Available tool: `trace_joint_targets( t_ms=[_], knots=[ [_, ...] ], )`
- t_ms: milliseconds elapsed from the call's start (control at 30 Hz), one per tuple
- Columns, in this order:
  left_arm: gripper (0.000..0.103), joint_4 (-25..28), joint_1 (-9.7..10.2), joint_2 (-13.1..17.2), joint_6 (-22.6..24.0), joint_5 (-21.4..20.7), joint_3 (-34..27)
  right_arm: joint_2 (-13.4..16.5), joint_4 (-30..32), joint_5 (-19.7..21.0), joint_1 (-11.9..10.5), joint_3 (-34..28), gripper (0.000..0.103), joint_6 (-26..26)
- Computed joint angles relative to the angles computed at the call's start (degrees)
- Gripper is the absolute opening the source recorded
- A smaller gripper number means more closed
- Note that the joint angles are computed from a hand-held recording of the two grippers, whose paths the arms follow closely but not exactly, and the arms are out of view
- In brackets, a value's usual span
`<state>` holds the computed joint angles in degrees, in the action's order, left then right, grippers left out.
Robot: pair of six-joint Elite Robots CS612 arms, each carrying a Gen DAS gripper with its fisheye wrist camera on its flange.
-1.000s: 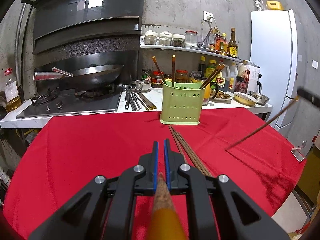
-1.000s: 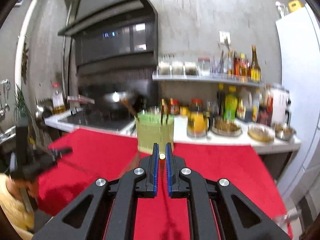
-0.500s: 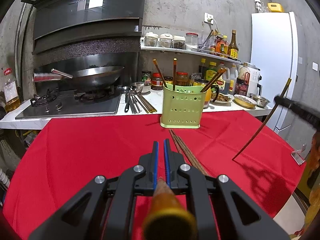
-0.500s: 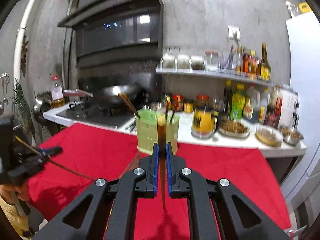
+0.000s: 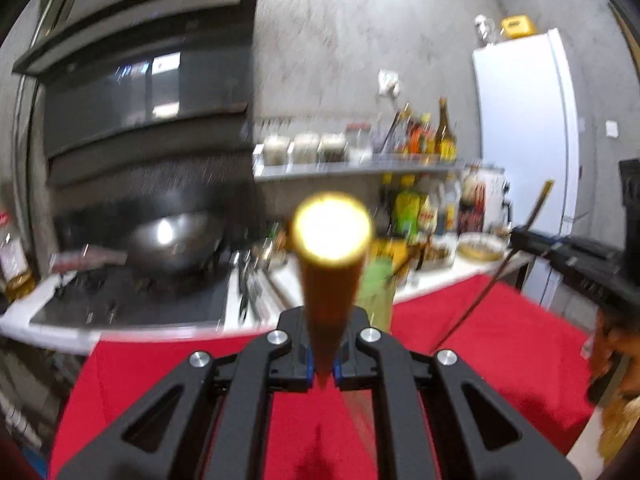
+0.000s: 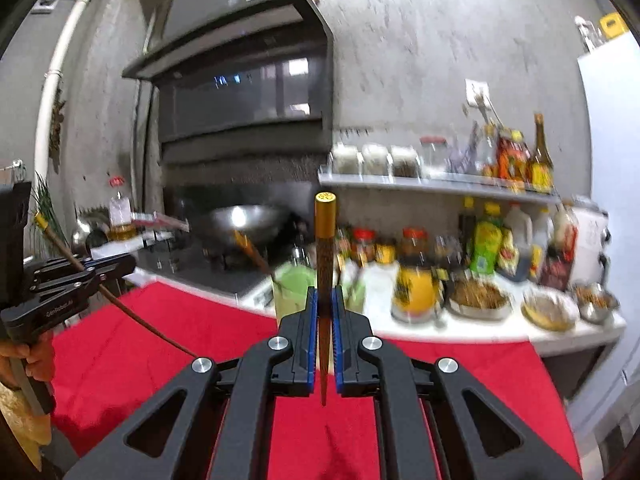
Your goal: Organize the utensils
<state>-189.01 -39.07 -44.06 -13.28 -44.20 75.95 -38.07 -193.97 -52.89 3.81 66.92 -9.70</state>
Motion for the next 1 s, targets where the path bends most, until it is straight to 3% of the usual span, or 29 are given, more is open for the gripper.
trace_joint_targets(
  t_ms=[167,267,400,500,833,867,900,933,1000],
  knots=[
    [0.005,-3.3,1.45,4.6,10.0,-3.2,-11.4,3.8,-2.1,-1.4,1.3,-9.7,0.007,3.5],
    [0.005,-1.6,2.62,7.8,11.9,-4.3,-17.8,6.6,-0.6,-2.3,1.7,-15.9,0.007,4.8],
    [0.005,3.4,4.56,11.4,9.2,-6.7,-24.0,10.4,4.9,-3.8,2.2,-23.0,0.007,5.2],
    [0.005,9.6,6.13,13.4,4.2,-9.7,-27.2,12.3,9.8,-4.0,2.5,-26.0,0.007,3.9],
    [0.005,21.8,8.49,17.8,-1.8,-13.0,-34.3,14.6,21.8,-5.7,3.2,-29.3,0.009,-1.4],
    [0.005,22.2,8.58,17.6,-2.6,-13.1,-34.1,14.4,22.1,-5.9,3.2,-28.9,0.017,-1.6],
    [0.006,22.0,8.58,17.1,-3.4,-12.9,-33.3,14.0,21.5,-6.1,3.1,-28.3,0.036,-1.1],
    [0.006,21.2,8.51,16.3,-3.7,-12.8,-32.2,13.4,20.3,-6.3,2.9,-27.3,0.045,-0.5],
    [0.018,17.1,7.99,14.1,-3.6,-11.3,-28.5,11.2,15.7,-6.0,2.4,-23.4,0.05,0.7]
  ],
)
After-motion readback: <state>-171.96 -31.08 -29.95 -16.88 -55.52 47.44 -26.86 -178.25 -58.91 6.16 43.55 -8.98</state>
